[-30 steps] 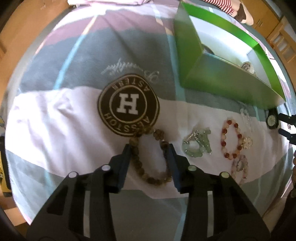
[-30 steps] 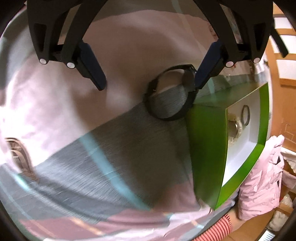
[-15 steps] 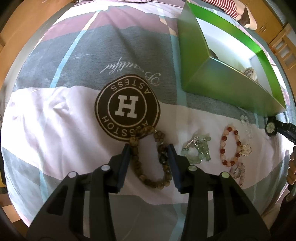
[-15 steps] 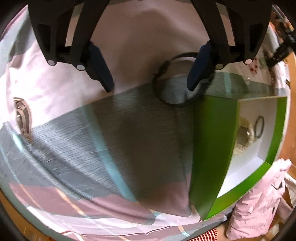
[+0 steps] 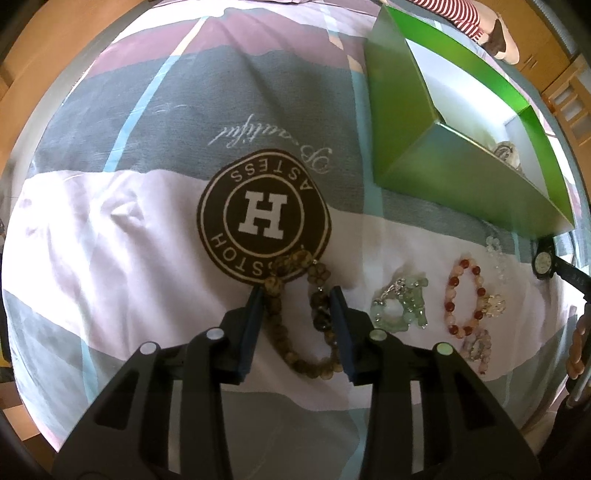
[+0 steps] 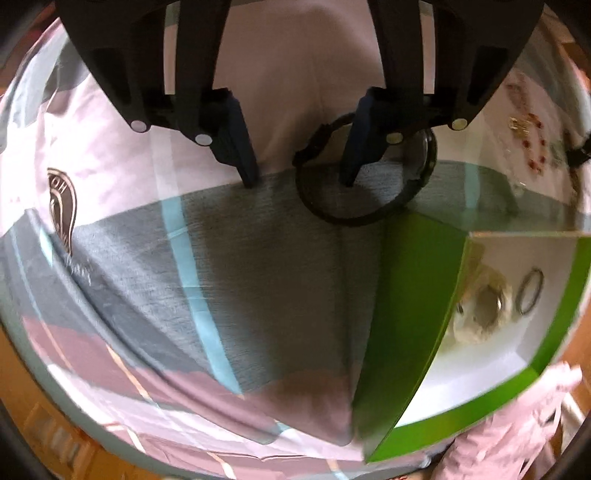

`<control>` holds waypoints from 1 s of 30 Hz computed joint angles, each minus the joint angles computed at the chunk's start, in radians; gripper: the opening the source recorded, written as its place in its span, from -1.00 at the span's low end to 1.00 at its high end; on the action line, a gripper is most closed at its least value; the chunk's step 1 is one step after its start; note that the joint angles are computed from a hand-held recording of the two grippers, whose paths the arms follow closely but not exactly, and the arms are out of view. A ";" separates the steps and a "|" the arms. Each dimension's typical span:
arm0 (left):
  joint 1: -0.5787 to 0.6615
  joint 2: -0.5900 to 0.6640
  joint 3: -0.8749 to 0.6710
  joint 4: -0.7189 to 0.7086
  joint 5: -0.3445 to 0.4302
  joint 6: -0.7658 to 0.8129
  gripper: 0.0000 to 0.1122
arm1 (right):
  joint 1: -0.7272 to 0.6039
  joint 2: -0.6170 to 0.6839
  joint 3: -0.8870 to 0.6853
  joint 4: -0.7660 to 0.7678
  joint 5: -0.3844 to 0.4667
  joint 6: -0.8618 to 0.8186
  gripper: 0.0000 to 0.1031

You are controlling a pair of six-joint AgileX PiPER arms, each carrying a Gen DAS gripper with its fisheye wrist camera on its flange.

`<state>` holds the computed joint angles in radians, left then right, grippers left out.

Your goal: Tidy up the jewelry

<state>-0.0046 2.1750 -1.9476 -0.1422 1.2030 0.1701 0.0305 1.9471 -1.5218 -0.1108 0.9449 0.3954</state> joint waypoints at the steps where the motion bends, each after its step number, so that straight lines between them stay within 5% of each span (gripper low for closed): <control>1: -0.002 -0.003 0.004 0.008 -0.006 -0.003 -0.48 | 0.008 -0.003 0.006 -0.015 -0.010 0.013 -0.22; 5: -0.014 -0.016 0.032 0.035 -0.045 -0.022 -0.67 | -0.001 -0.035 0.044 0.008 -0.043 0.016 -0.78; 9: -0.033 -0.067 0.094 0.017 -0.098 0.053 -0.69 | -0.016 -0.057 0.054 0.039 -0.053 0.017 -0.80; 10: -0.039 -0.080 0.104 0.016 -0.102 0.061 -0.87 | -0.020 -0.065 0.059 0.039 -0.056 0.014 -0.85; 19: -0.053 -0.154 0.147 -0.056 -0.101 0.116 -0.87 | -0.029 -0.166 0.139 0.099 -0.123 -0.010 -0.87; 30: -0.012 -0.216 0.175 -0.171 -0.114 0.180 -0.87 | 0.036 -0.285 0.228 -0.145 -0.182 0.255 -0.87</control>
<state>-0.0163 1.9586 -1.7727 -0.3127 1.0886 0.3500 0.0668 1.6619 -1.2942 -0.2554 0.7628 0.6504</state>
